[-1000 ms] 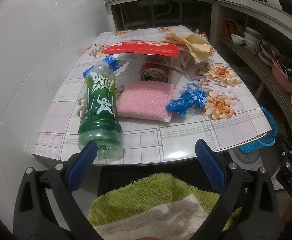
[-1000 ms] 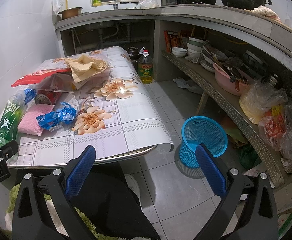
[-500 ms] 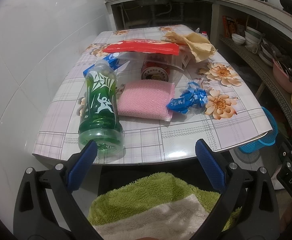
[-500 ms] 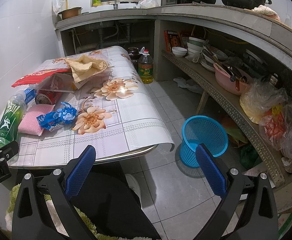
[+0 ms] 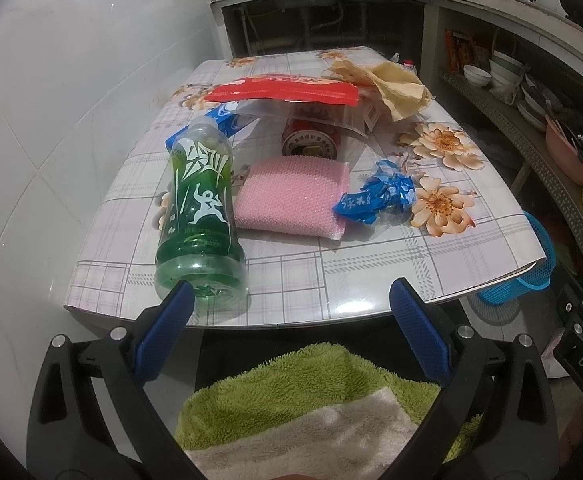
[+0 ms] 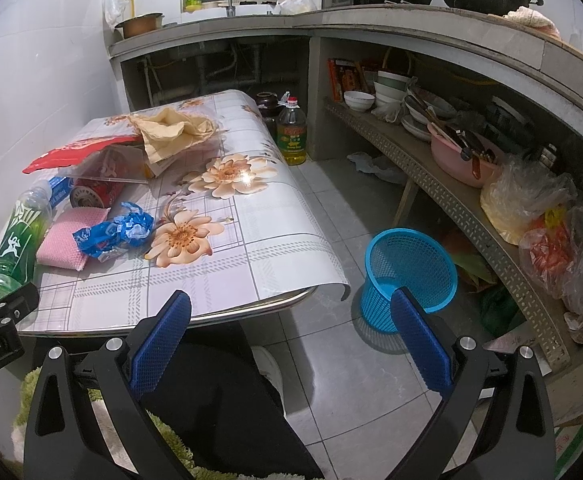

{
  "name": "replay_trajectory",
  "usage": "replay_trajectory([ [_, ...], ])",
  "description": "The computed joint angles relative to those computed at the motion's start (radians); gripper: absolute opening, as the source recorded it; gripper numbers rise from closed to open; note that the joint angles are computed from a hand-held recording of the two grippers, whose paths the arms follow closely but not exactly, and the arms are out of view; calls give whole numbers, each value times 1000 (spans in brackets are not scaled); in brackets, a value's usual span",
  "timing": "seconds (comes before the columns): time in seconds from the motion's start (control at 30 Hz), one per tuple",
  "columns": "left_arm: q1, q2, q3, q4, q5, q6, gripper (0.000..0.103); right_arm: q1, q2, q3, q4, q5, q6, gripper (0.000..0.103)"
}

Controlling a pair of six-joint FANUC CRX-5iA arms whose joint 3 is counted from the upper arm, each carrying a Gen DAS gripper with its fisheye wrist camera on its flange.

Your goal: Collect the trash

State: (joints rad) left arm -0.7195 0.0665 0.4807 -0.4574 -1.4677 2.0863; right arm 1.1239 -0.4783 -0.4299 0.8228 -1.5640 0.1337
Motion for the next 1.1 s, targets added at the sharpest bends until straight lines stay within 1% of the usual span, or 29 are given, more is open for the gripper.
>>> replay_trajectory([
  [0.47,11,13,8,21,-10,-14,94,-16,11,1,-15,21,2,97],
  [0.67,20,7,4,8,12,-10,94,-49,2,-6,-13,95,49,97],
  [0.73,21,5,4,-14,17,-4,94,-73,1,-9,0,146,86,97],
  [0.83,32,3,4,-38,23,-6,94,-124,-1,-18,20,267,172,97],
  [0.9,58,-6,-7,-26,42,-23,94,-152,19,-16,50,324,224,97],
  [0.97,87,-16,-24,-6,66,-34,94,-180,46,2,51,381,282,97],
  [1.03,126,-39,-61,39,119,-57,94,-219,77,34,11,459,341,97],
  [1.07,143,-51,-82,59,152,-69,94,-250,95,66,-58,510,389,97],
  [1.1,164,-70,-114,89,206,-97,94,-276,111,94,-124,550,431,97],
])
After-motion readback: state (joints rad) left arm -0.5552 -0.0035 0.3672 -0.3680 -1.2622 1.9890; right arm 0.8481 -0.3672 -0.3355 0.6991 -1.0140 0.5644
